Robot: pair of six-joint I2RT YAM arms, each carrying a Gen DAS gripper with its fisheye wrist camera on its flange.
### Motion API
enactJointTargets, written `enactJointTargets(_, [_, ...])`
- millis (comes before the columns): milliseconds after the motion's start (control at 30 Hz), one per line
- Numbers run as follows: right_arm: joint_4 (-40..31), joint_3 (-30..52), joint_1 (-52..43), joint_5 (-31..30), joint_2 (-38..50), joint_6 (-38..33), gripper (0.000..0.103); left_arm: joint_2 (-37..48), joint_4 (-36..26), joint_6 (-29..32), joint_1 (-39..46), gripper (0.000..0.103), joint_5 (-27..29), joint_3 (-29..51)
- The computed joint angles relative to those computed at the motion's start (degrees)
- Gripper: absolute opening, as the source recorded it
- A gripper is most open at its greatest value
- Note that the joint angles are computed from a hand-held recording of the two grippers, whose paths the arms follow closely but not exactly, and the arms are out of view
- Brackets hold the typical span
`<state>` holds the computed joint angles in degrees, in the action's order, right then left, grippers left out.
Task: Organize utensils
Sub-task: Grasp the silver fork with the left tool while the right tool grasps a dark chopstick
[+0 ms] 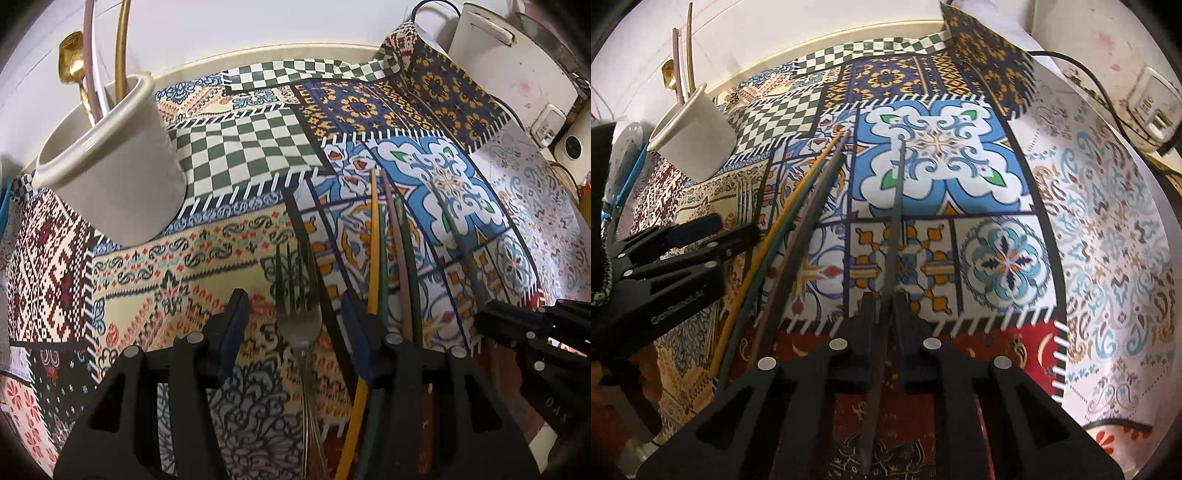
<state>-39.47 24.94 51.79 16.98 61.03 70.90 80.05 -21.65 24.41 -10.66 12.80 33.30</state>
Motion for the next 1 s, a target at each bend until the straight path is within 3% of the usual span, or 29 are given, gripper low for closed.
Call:
enactJointTargets(300, [7.66, 1.10, -11.37, -5.01, 4.40, -11.42, 0.009, 0.07, 5.44, -2.95, -1.80, 0.049, -0.83, -1.91])
enactJointTargets(567, [8.46, 3.11, -11.81, -3.79, 8.13, -13.26, 0.009, 0.31, 6.22, -2.22, -2.84, 0.025, 0.23, -1.83])
enactJointTargets(767, [10.32, 1.71, -13.49, -5.89, 5.88, -13.11, 0.006, 2.75, 1.99, 0.21, -1.12, 0.022, 3.15, 1.57])
enactJointTargets(1000, [5.69, 2.58, -8.83, -1.82, 1.81, -8.28, 0.005, 3.26, -7.69, 5.55, 6.14, 0.022, 12.05, 6.48])
